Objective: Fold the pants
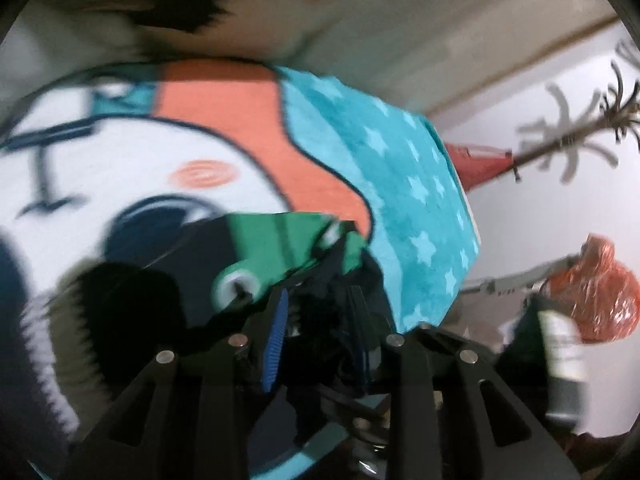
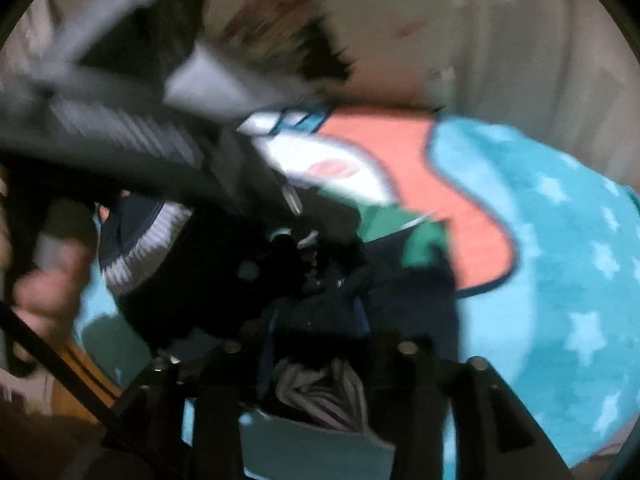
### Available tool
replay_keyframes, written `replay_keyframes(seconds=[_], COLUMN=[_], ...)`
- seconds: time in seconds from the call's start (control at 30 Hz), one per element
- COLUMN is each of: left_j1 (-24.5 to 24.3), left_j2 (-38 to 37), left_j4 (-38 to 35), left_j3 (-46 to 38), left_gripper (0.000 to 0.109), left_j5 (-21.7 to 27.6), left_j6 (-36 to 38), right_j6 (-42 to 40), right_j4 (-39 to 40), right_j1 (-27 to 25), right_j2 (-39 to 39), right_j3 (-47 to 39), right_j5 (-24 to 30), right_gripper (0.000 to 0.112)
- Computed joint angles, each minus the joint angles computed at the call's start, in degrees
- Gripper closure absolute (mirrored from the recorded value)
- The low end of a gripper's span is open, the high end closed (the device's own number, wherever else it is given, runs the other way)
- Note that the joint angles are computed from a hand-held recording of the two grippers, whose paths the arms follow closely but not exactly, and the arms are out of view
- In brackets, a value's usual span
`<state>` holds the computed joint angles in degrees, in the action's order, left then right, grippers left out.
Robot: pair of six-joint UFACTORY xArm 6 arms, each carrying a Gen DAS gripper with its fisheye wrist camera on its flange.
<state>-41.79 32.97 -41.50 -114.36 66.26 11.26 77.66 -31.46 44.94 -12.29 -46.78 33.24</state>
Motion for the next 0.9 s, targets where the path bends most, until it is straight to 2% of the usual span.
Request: replay_keyframes(seconds=[0.03, 0.07, 0.17, 0.27, 0.37, 0.43, 0.47, 0.5, 0.53, 0.6, 0.67, 0.7, 0.77, 0.8, 0.87, 0.9], left_j1=[0.84, 1.98, 5.17, 7.83, 10.09, 11.72, 12.40, 12.89, 13.35, 14.18, 14.60, 14.90, 15.77, 16.18, 17.41, 17.91], left_j2=[-2.89, -5.96, -13.12, -18.80, -22.18, -23.12, -23.49, -23.89, -24.36, -25.45, -26.70, -27.41, -28.63, -29.25, -30.19, -30.66], left_j4=[-0.83, -1.83, -3.45, -1.97, 0.45, 0.08, 0.01, 0.24, 0.49, 1.40, 2.97, 3.76, 4.90, 4.94, 3.95, 3.37], left_j3=[4.06, 8.07, 16.63, 22.80, 26.95, 28.85, 29.81, 30.74, 31.56, 33.39, 35.41, 36.61, 38.66, 39.81, 41.56, 42.44], left_gripper=[0.072, 0.070, 0.064, 0.063, 0.063, 0.063, 0.063, 0.063, 0.063, 0.063, 0.063, 0.063, 0.063, 0.063, 0.063, 0.063], left_j5=[-1.78, -3.39, -6.54, -9.53, -12.07, -12.74, -13.15, -13.60, -13.89, -14.55, -15.64, -16.23, -16.76, -17.10, -17.32, -17.47], left_j6=[0.54, 1.22, 2.35, 2.99, 2.36, 2.15, 1.66, 0.98, 0.54, -0.07, -0.99, -1.40, -2.45, -3.01, -3.09, -3.16], right_j6=[0.34, 0.61, 1.25, 8.06, 13.96, 12.65, 12.07, 11.67, 11.05, 8.92, 3.68, 0.78, -2.24, -4.31, -4.00, -4.42], right_j4=[-0.65, -1.02, 0.44, -2.42, -4.17, -2.75, -2.13, -1.38, 0.70, 5.20, 10.46, 12.58, 13.73, 15.46, 13.39, 11.71], right_j1=[0.97, 1.81, 3.19, 4.96, 5.33, 4.01, 3.02, 1.75, -0.35, -2.53, -3.78, -4.09, -4.36, -4.46, -3.75, -3.14], right_j2=[1.26, 1.71, -0.81, -7.05, -11.98, -10.68, -9.29, -8.49, -6.80, -3.20, 1.70, 4.32, 4.70, 4.75, 3.66, 3.53], right_j3=[-1.53, -2.46, -2.63, -1.39, -0.38, -1.95, -2.73, -2.49, -2.01, -1.81, -3.22, -4.24, -5.28, -6.55, -9.56, -11.50], right_j5=[1.87, 3.28, 4.28, 8.74, 15.72, 18.40, 18.11, 15.59, 10.67, 4.62, 2.15, 1.89, 3.42, 5.45, 10.63, 12.52], right_gripper=[0.054, 0.052, 0.051, 0.052, 0.064, 0.079, 0.080, 0.081, 0.081, 0.081, 0.081, 0.081, 0.080, 0.080, 0.080, 0.074])
